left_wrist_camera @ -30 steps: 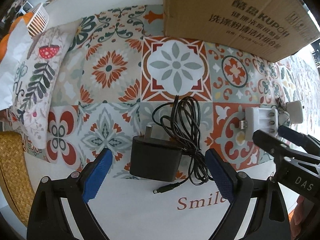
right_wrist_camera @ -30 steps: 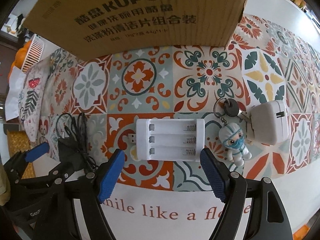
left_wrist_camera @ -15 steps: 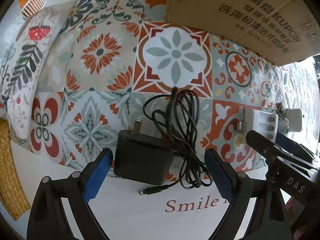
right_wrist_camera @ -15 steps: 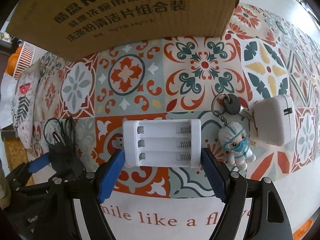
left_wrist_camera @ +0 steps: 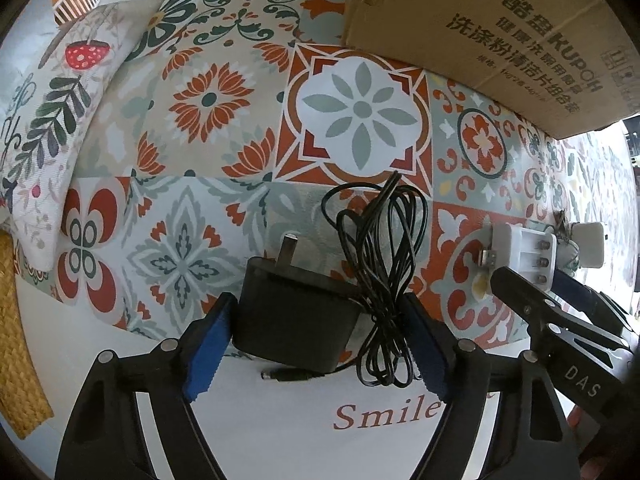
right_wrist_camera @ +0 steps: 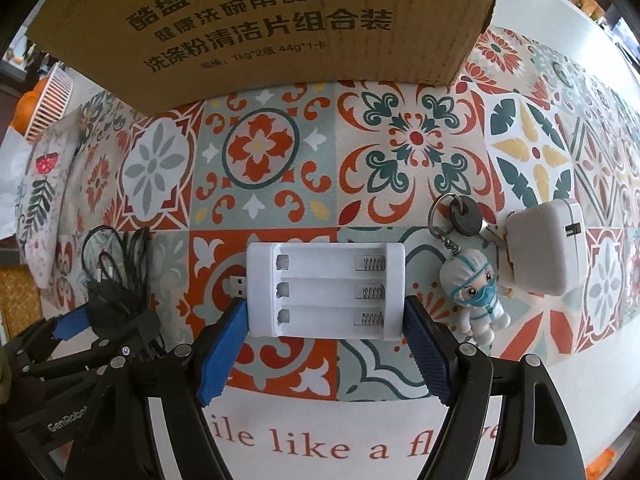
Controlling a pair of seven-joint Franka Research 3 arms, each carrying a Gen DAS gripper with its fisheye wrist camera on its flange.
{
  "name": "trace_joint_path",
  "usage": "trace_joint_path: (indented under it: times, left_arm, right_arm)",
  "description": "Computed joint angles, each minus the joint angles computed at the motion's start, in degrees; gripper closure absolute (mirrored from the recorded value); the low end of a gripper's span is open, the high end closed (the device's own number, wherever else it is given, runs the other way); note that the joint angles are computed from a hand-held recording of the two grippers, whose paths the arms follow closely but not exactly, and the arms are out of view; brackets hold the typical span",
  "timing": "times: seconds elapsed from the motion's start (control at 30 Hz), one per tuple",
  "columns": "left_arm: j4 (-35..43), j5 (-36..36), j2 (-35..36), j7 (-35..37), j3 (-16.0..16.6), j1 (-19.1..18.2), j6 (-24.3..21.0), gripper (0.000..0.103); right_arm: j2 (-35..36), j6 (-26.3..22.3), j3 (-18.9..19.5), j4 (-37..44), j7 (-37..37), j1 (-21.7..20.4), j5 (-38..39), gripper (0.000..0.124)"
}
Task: Organize rigid objects
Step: 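Grasp the black power adapter with cable with the left tool while the right tool grasps the white battery charger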
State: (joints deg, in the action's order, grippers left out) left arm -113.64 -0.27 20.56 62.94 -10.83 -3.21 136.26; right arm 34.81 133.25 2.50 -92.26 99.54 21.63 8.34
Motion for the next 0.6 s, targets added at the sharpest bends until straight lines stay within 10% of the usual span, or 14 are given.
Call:
trace_joint_path:
  times: [0.6]
  left_arm:
    - [-5.9, 3.6, -8.0, -3.6, 0.9, -1.3, 4.5, 0.024]
  right_arm:
    - [-7.5, 6.5, 0.0, -7.0, -0.2, 0.2, -0.6, 0.047]
